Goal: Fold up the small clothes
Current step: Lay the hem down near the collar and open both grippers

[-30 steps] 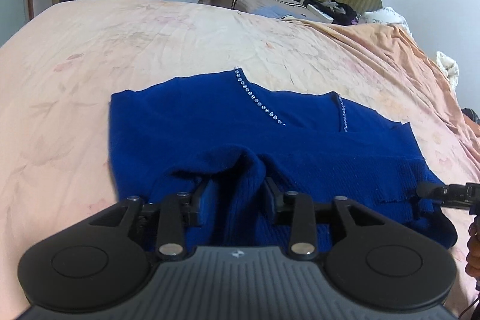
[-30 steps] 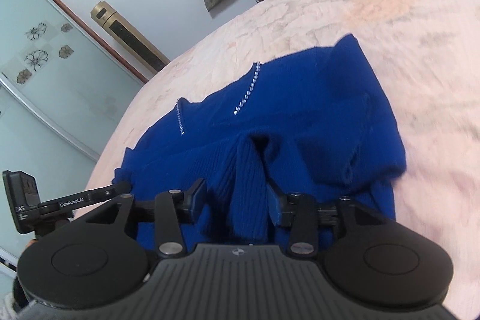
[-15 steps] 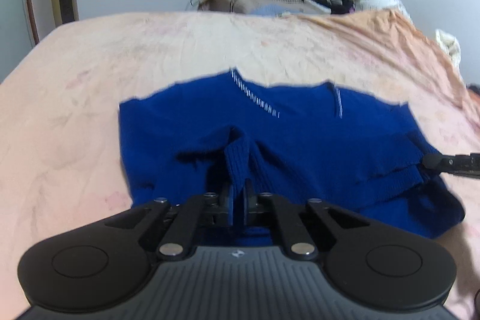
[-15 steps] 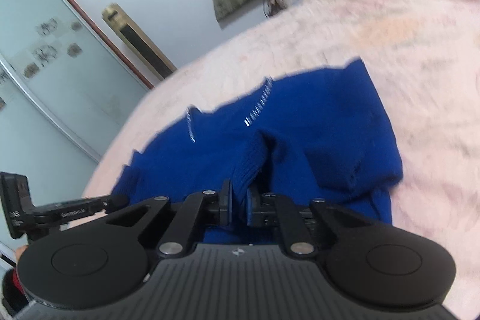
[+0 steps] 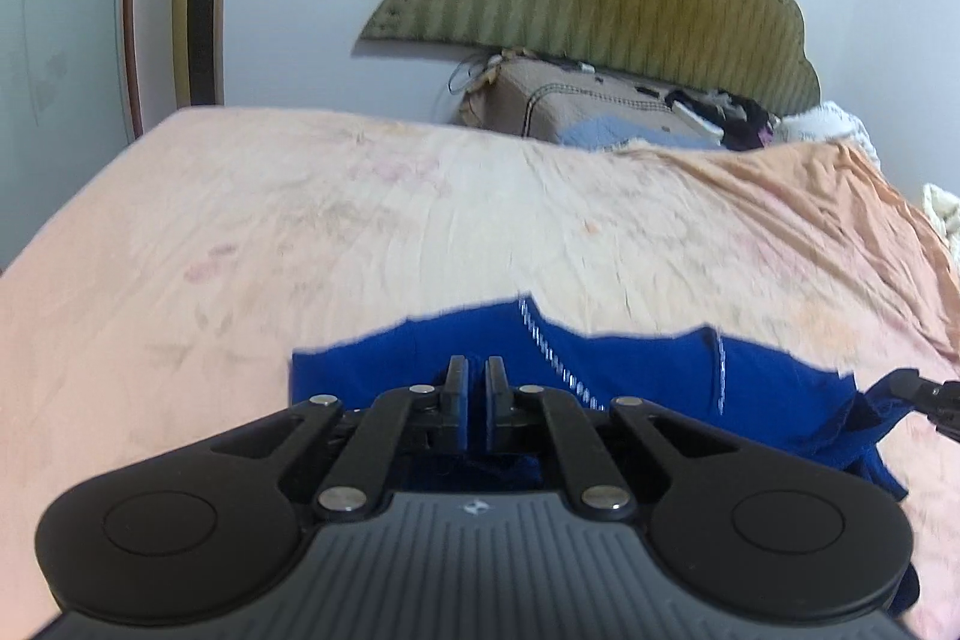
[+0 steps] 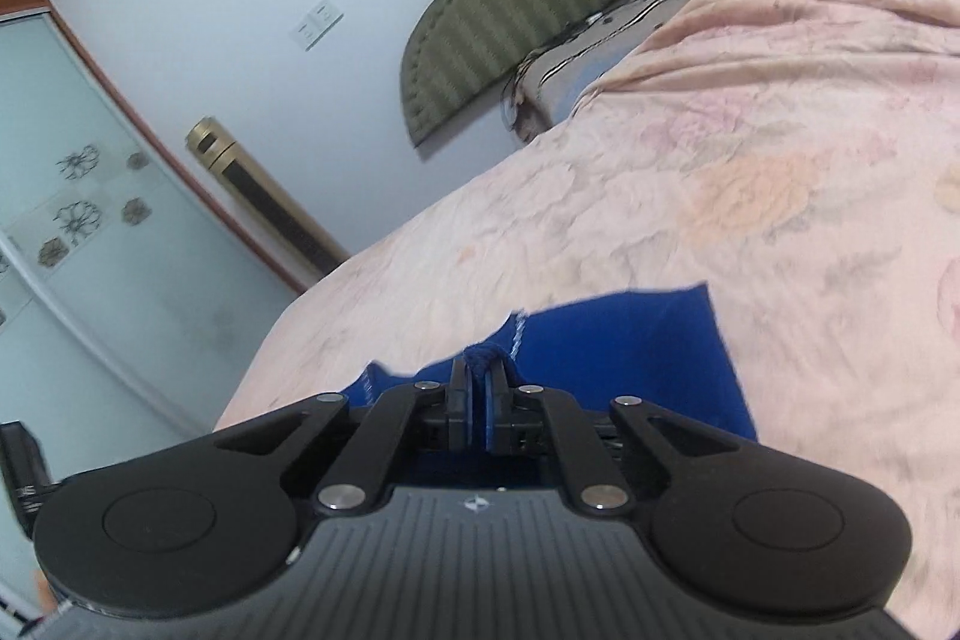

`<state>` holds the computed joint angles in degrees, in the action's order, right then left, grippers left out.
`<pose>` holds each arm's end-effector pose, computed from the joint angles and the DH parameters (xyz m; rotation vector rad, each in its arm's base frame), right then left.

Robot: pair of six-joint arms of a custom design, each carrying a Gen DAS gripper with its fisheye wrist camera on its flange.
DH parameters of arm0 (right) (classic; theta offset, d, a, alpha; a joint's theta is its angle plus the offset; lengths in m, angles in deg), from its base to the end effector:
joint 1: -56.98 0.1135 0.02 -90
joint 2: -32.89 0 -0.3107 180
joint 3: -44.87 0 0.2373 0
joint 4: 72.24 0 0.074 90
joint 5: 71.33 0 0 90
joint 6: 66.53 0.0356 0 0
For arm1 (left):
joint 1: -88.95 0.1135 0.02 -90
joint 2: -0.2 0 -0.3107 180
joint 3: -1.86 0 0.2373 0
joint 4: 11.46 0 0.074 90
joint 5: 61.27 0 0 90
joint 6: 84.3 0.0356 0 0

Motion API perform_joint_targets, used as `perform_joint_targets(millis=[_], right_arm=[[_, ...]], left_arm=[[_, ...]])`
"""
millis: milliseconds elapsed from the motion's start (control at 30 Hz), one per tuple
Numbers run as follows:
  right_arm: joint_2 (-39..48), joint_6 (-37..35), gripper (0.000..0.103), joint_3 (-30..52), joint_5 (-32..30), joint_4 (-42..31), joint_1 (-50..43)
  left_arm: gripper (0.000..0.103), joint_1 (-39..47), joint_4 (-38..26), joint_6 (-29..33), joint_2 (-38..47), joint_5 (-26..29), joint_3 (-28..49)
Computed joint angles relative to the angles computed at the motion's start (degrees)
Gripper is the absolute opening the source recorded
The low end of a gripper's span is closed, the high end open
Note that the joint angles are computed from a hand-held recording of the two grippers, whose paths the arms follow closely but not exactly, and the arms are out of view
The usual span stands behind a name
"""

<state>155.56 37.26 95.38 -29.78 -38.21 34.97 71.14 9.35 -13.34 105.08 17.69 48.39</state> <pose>0.3226 -0.1017 0.0889 0.2034 2.0902 0.8492 0.2979 -0.0885 0.1454 -0.1291 2.2117 -0.1417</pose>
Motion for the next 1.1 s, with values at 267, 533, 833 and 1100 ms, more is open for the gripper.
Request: perform_joint_targets(millis=[267,533,833,1100], right_arm=[[3.76,4.12,0.008,5.10,8.67,5.13,3.23],[9.07,5.28,0.008,12.42,12.58,1.10,5.82],[11.17,3.19,0.008,14.57,12.99,-1.54,5.54],[11.44,1.30,0.008,15.21,12.93,-3.79,5.89]], left_arm=[[0.002,0.06,-3.47,-0.05,6.07,-6.39,10.14],[0.003,3.74,-4.00,1.33,13.56,-1.30,15.20],[0.037,8.32,-10.06,13.23,17.64,11.60,19.07],[0.068,7.33,-15.26,11.79,23.72,10.46,26.35]])
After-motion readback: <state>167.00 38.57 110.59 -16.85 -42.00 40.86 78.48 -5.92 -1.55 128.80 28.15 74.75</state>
